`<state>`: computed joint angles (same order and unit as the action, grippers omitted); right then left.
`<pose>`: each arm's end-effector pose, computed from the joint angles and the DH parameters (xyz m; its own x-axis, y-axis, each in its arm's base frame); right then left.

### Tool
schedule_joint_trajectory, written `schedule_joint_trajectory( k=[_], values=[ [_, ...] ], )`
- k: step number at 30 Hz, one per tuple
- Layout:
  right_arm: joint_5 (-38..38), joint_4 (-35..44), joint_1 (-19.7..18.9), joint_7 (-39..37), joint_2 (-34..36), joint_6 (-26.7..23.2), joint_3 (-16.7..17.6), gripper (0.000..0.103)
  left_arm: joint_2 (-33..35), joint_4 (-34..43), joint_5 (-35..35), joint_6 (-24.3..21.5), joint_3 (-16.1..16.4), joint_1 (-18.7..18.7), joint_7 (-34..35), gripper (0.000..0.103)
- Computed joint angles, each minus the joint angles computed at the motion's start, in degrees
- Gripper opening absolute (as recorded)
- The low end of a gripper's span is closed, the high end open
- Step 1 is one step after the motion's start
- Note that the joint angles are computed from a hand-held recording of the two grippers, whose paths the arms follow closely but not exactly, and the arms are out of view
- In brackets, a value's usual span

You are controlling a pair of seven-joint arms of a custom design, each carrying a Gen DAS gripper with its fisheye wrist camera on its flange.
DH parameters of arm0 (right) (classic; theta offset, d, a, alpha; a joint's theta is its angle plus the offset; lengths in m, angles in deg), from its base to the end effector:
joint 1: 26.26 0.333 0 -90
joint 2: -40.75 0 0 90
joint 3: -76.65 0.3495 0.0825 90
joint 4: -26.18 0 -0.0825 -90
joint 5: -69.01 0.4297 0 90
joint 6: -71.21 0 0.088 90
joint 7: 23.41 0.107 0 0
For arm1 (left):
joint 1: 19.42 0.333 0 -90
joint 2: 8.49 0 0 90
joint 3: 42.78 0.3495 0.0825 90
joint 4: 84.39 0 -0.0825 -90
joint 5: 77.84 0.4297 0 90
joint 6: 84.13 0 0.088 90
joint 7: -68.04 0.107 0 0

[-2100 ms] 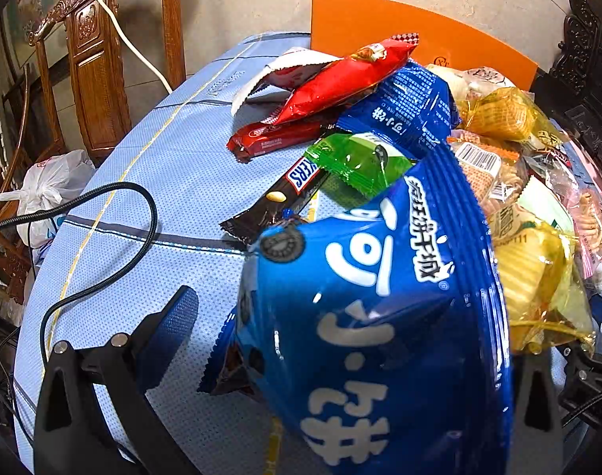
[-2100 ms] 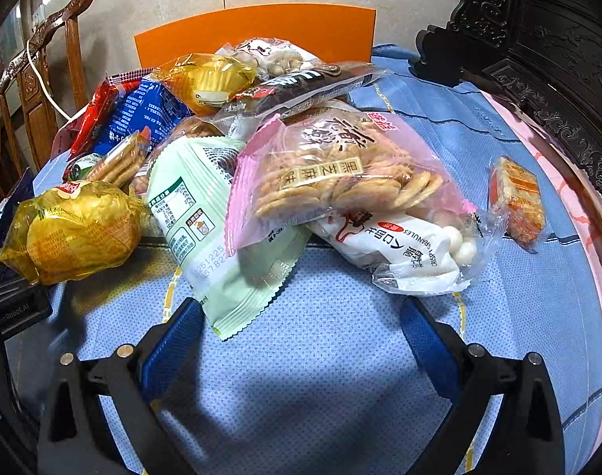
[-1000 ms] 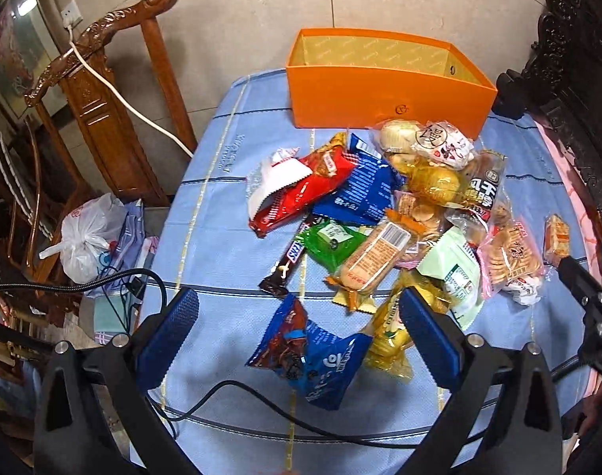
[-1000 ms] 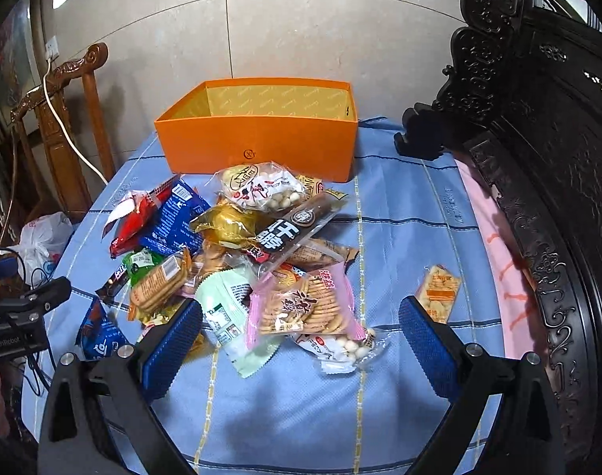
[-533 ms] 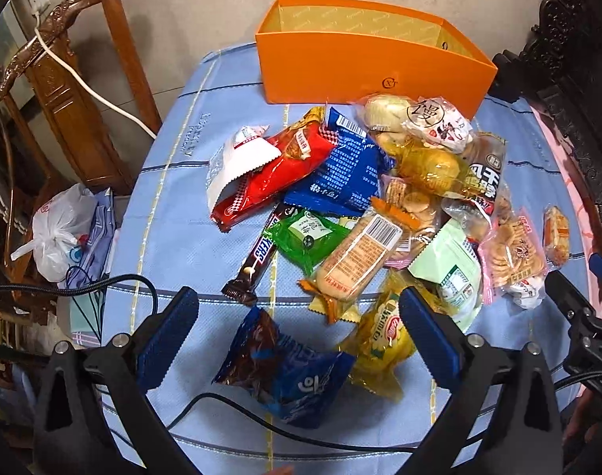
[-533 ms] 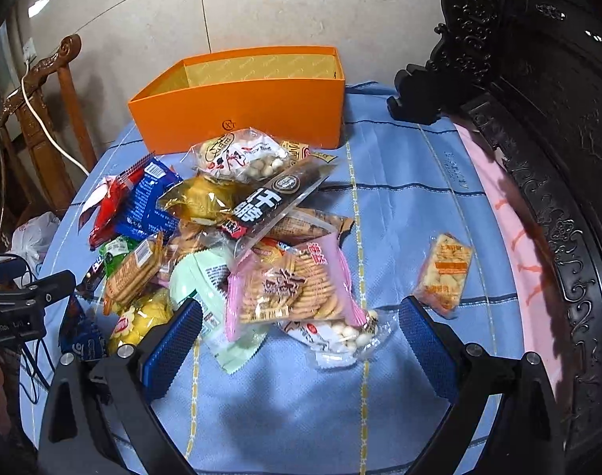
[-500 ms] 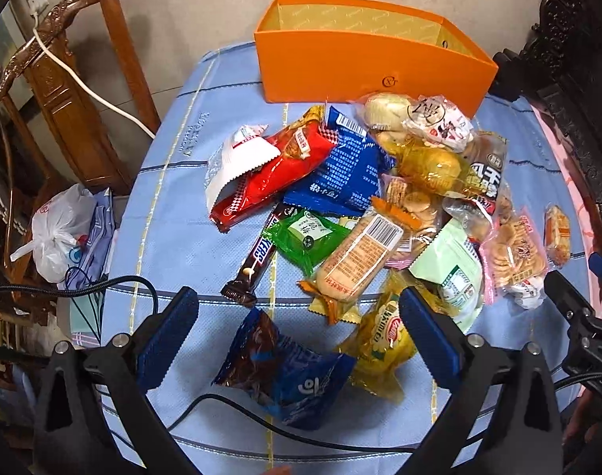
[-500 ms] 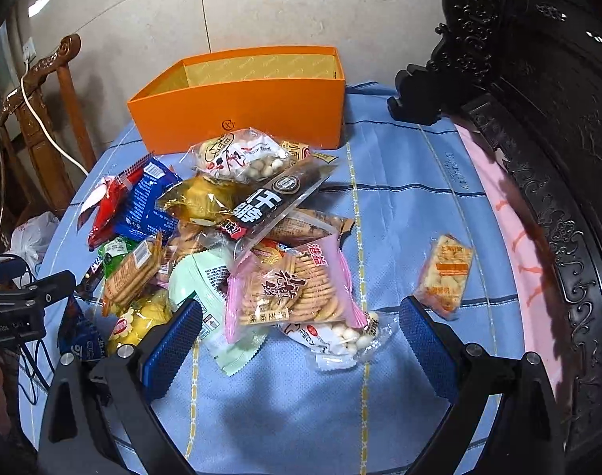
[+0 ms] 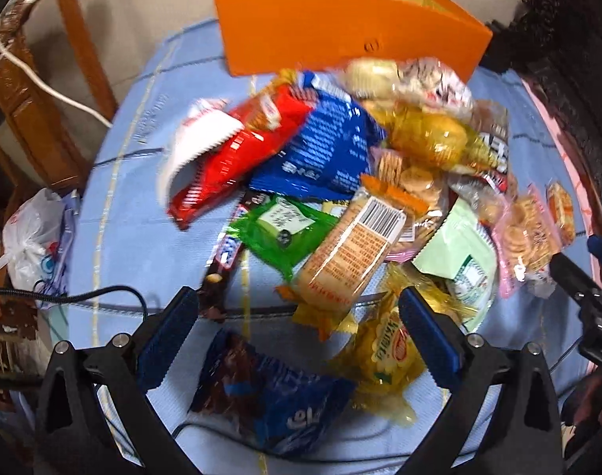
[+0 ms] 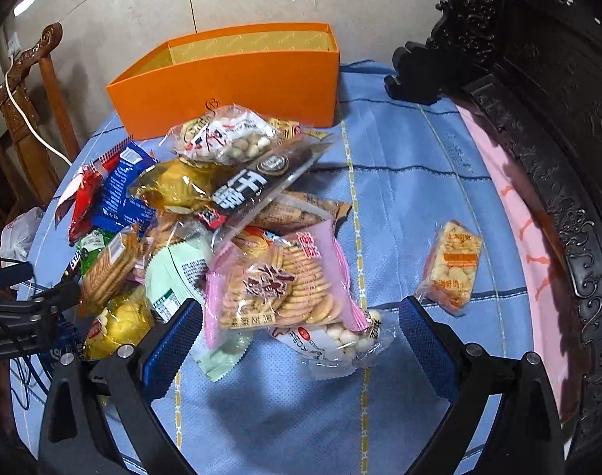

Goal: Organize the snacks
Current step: 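Grasp orange-wrapped bread packet with left gripper while right gripper grasps pink cookie bag, then drop bread packet into orange box with left gripper while right drops pink cookie bag in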

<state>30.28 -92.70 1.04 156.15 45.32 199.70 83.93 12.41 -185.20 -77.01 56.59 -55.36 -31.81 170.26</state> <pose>0.5169 0.3330 0.4135 -0.5316 -0.8466 0.0258 -0.7333 0.4449 -0.5142 0.6667 -0.2928 0.4075 -0.5893 -0.8079 -0.0066 -0.7586 0.5561 -0.3394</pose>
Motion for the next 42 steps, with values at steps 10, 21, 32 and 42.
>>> schedule_joint_trajectory(
  k=[10,21,32,42],
  values=[
    [1.99,-2.2,-1.37,-0.79,-1.11,2.04,-0.43,0.1,9.4,9.83,5.21,-3.97,0.38,-3.18,2.55,0.049],
    [5.79,0.59,-2.74,-9.48,2.64,6.91,-1.17,0.1,5.77,9.16,-7.88,-6.14,-1.76,2.45,5.89,0.036],
    [10.25,2.11,-1.59,-17.55,4.38,7.7,-3.17,0.059,0.57,2.73,-6.82,-3.15,-0.99,1.73,5.39,0.036],
    [2.34,2.47,-1.56,-13.63,-1.55,2.72,-1.08,0.059,-1.5,3.23,-8.42,-2.66,-1.5,1.79,6.49,0.036]
  ],
)
